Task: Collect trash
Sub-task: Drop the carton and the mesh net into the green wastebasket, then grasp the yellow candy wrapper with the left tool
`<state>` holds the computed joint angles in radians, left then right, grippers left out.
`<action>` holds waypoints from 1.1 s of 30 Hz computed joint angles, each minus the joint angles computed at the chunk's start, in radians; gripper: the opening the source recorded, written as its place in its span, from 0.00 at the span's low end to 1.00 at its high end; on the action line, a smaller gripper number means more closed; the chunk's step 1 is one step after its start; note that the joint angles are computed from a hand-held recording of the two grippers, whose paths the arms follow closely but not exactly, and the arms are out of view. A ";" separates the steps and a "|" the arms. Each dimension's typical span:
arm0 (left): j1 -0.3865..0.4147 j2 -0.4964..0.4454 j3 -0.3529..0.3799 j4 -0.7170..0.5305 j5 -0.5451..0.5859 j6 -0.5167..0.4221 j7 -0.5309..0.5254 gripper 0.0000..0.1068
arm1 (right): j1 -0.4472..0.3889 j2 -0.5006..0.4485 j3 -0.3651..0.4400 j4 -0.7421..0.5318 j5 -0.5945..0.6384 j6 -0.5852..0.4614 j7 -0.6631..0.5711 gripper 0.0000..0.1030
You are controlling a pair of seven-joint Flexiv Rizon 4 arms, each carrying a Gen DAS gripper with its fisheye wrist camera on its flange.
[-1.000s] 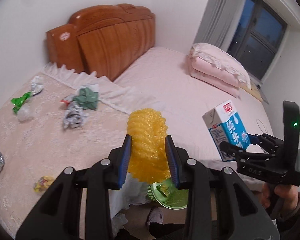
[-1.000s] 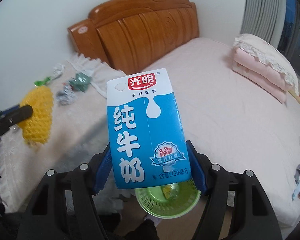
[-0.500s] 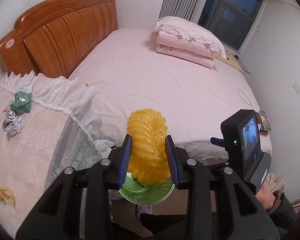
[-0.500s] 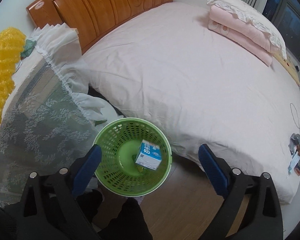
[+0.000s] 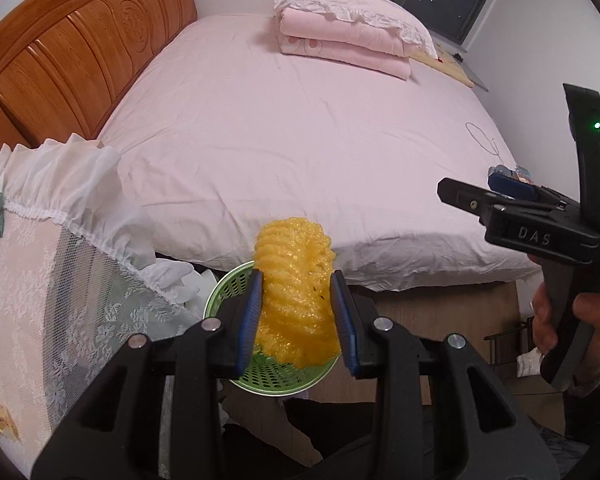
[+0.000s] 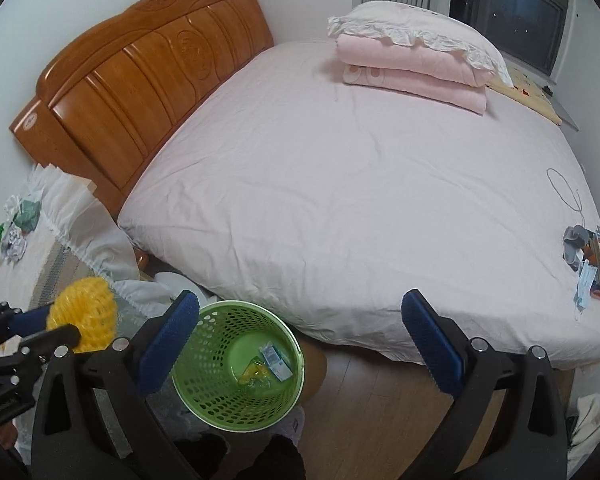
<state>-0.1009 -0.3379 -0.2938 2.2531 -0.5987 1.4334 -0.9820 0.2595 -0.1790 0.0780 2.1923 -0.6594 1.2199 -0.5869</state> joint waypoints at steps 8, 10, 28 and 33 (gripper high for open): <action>-0.056 -0.030 0.098 -0.041 0.132 -0.038 -0.131 0.71 | 0.017 -0.028 0.025 -0.041 0.075 -0.056 -0.085 0.98; -0.033 -0.019 0.079 -0.027 0.123 -0.023 -0.130 0.76 | 0.029 -0.034 0.029 -0.049 0.081 -0.063 -0.096 0.98; 0.085 0.213 0.141 0.169 0.044 0.204 -0.199 0.89 | 0.159 -0.118 0.087 -0.241 0.195 -0.081 -0.251 0.98; 0.116 0.304 0.211 0.238 -0.005 0.249 -0.161 0.89 | 0.212 -0.169 0.109 -0.338 0.226 -0.059 -0.297 0.98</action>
